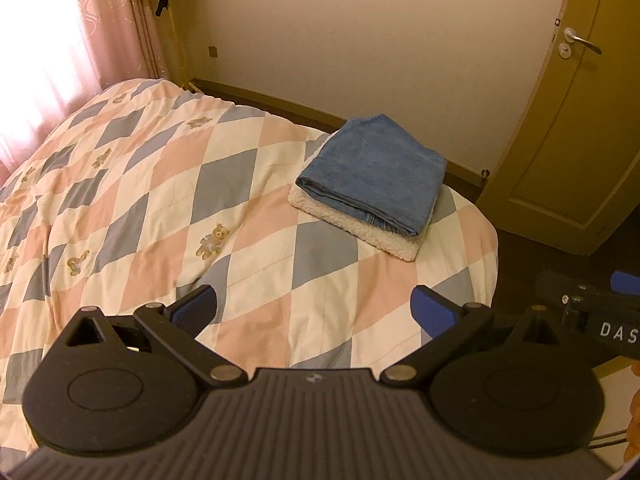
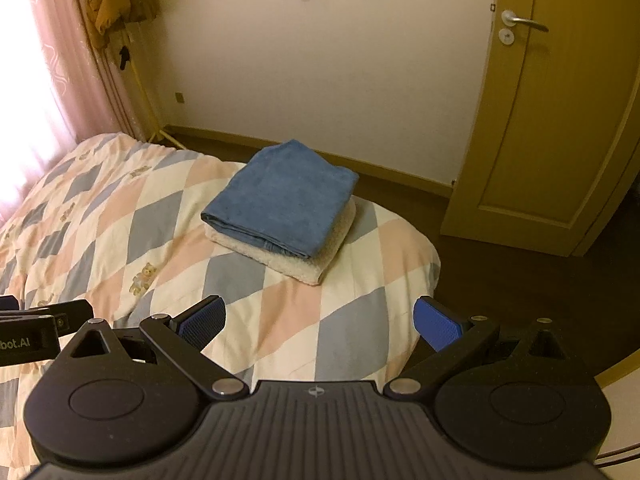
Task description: Fold clothes
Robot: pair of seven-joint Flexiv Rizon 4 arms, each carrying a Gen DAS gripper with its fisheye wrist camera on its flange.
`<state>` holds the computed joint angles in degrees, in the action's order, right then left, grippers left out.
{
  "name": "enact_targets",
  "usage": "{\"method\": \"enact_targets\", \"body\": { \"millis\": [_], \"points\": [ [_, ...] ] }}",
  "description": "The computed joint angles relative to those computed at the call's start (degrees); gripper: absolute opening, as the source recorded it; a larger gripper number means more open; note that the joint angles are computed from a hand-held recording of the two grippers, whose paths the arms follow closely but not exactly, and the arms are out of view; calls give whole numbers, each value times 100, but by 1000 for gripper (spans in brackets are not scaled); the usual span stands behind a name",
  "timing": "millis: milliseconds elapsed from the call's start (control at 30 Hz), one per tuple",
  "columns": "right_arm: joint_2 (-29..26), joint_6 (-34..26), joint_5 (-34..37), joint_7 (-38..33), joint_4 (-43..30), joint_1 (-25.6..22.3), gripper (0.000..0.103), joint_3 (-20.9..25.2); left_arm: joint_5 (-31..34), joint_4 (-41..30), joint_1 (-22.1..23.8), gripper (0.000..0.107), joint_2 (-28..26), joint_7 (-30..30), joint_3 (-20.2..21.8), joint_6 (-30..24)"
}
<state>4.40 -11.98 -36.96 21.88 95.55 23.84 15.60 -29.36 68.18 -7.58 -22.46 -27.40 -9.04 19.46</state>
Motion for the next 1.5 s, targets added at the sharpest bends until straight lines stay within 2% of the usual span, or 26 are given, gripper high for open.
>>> {"method": "enact_targets", "body": {
  "millis": [200, 567, 833, 1000, 1500],
  "points": [
    [261, 47, 133, -259, 260, -157, 103, -31, 70, 164, -208, 102, 113, -137, -38, 192],
    [887, 680, 338, -843, 913, -788, 103, -156, 497, -105, -747, 102, -106, -540, -160, 288],
    [1205, 1293, 471, -1374, 1329, -1300, 103, -327, 1004, -670, -1146, 102, -545, -1117, -150, 242],
    [1317, 1704, 556, -1750, 1512, -1591, 103, -453, 1228, -1136, -1329, 102, -848, -1487, -130, 39],
    [1226, 2879, 845, -2969, 1727, -2249, 103, -846, 1806, -2713, -1873, 102, -1796, -2398, 66, -356]
  ]
}}
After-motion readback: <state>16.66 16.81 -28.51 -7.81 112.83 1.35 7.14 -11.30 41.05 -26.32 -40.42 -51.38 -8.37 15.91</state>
